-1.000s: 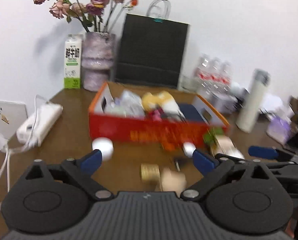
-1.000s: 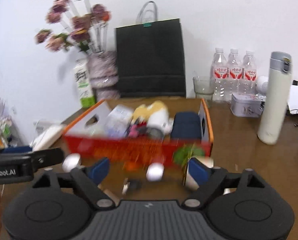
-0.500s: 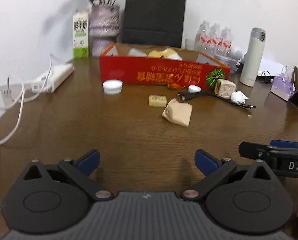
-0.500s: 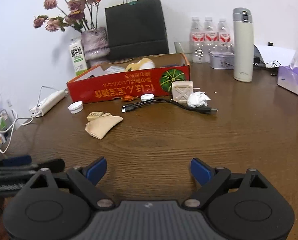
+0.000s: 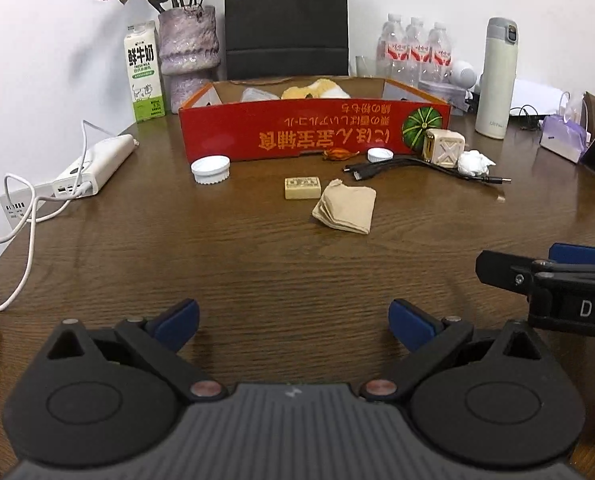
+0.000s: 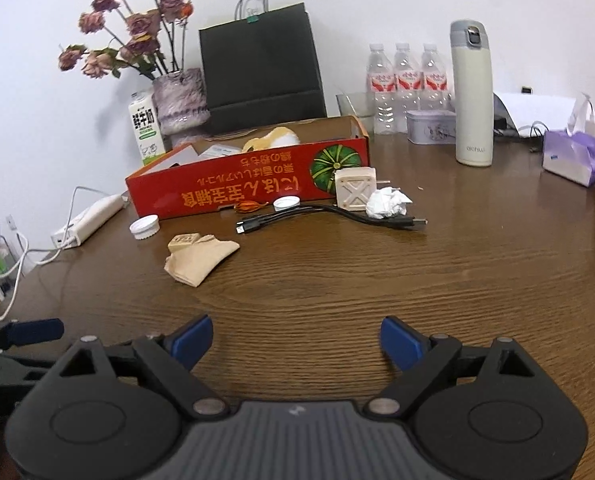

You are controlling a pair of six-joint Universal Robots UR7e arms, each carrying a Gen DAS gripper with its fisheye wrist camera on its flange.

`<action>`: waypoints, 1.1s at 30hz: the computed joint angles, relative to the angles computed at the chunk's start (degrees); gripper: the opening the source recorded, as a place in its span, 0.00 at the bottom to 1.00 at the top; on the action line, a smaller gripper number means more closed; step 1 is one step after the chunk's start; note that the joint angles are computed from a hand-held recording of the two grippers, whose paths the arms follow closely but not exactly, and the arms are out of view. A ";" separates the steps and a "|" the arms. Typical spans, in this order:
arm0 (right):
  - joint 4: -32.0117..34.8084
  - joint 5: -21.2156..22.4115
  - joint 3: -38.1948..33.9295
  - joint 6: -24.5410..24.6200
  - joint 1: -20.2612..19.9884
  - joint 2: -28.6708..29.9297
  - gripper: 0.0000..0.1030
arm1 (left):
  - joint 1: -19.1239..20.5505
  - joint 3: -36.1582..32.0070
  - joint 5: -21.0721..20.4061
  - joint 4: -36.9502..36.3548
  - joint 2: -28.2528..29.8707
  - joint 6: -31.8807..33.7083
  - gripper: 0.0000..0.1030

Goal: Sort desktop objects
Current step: 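Withdraw both open tools from the box back over the table, then grasp the white bottle cap with the left tool while the right tool grasps the crumpled white tissue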

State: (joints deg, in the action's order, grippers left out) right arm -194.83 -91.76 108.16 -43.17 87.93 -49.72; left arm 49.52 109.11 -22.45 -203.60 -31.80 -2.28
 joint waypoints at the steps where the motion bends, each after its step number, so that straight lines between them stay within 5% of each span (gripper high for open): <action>1: -0.34 -0.10 0.04 -0.13 0.04 0.10 0.88 | 0.08 0.03 -0.03 1.14 -0.22 -0.82 1.00; 9: 6.03 0.03 -2.52 3.19 -0.12 -0.69 0.88 | 0.71 -0.32 -2.95 -5.23 -0.80 3.08 1.00; 11: 12.64 1.85 -5.80 4.31 -0.44 -1.11 0.83 | 1.68 -2.74 -3.18 -7.13 -1.60 5.41 1.00; 14: 10.04 0.53 -11.78 3.67 0.33 2.01 0.82 | 4.20 -10.00 -2.67 -13.04 -0.52 13.05 1.00; 17: 10.70 -2.09 -20.62 3.41 1.35 6.69 0.82 | 7.82 -17.67 -2.81 -7.65 0.22 13.40 0.98; 19: 13.25 -3.80 -26.86 3.80 1.61 10.25 0.81 | 10.04 -21.22 -4.42 -2.24 0.50 12.62 0.88; 24: 22.73 -5.37 -36.51 5.86 1.16 14.91 0.55 | 13.07 -28.32 -4.72 6.28 2.76 13.30 0.70; 26: 24.54 -4.74 -37.69 6.21 0.79 15.43 0.31 | 14.00 -28.24 -6.41 10.17 2.18 9.88 0.58; 28: 24.46 -2.51 -37.38 6.28 0.11 15.26 0.19 | 14.24 -29.20 -5.89 7.32 3.38 13.00 0.40; 33: 21.62 0.83 -36.56 6.95 -0.97 14.94 0.17 | 14.17 -26.55 -9.10 6.80 1.84 11.37 0.40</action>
